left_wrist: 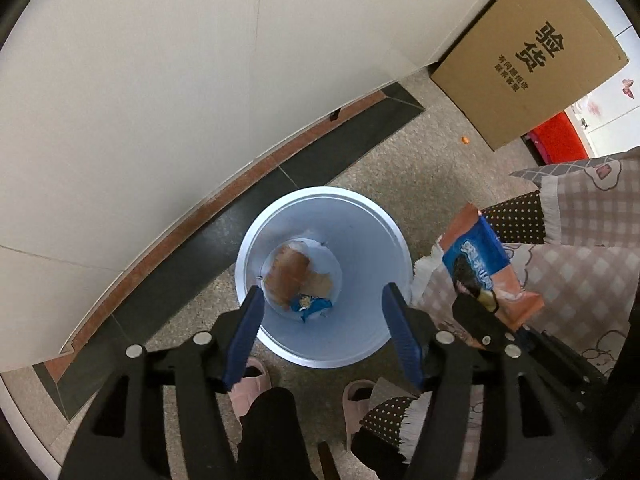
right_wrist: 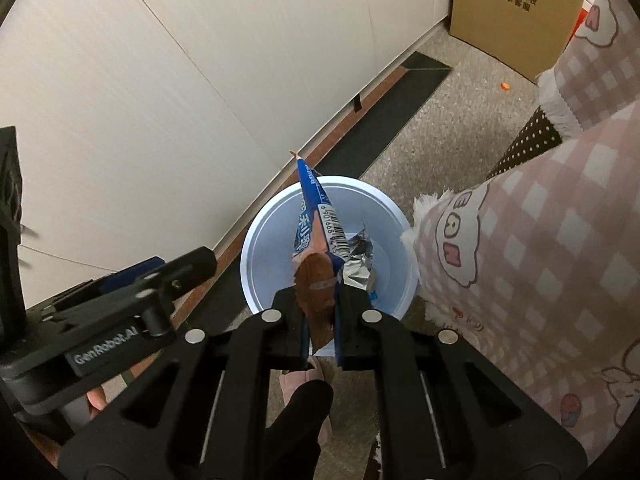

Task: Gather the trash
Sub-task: 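Open the left gripper over the wastebasket while the right gripper opens to drop the blue wrapper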

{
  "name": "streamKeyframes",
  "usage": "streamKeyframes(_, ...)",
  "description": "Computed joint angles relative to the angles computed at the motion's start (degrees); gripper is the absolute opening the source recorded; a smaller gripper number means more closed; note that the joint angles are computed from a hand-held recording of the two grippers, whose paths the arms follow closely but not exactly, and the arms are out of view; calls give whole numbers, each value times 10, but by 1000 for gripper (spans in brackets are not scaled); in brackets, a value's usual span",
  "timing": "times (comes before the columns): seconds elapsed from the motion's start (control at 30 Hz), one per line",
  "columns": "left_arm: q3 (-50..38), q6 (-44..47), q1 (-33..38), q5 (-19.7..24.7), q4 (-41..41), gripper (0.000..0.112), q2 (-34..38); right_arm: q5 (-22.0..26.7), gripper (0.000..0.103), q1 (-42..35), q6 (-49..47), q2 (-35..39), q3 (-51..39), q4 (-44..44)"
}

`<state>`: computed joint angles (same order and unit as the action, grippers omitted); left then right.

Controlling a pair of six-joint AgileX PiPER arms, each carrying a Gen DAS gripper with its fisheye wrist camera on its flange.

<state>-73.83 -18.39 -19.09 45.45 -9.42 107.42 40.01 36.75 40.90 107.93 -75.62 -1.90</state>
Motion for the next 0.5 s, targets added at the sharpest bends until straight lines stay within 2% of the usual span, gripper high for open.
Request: streamKeyframes(0.5, 36, -11, 14, -21, 5, 66, -37, -17, 9, 5, -22, 10, 0, 24)
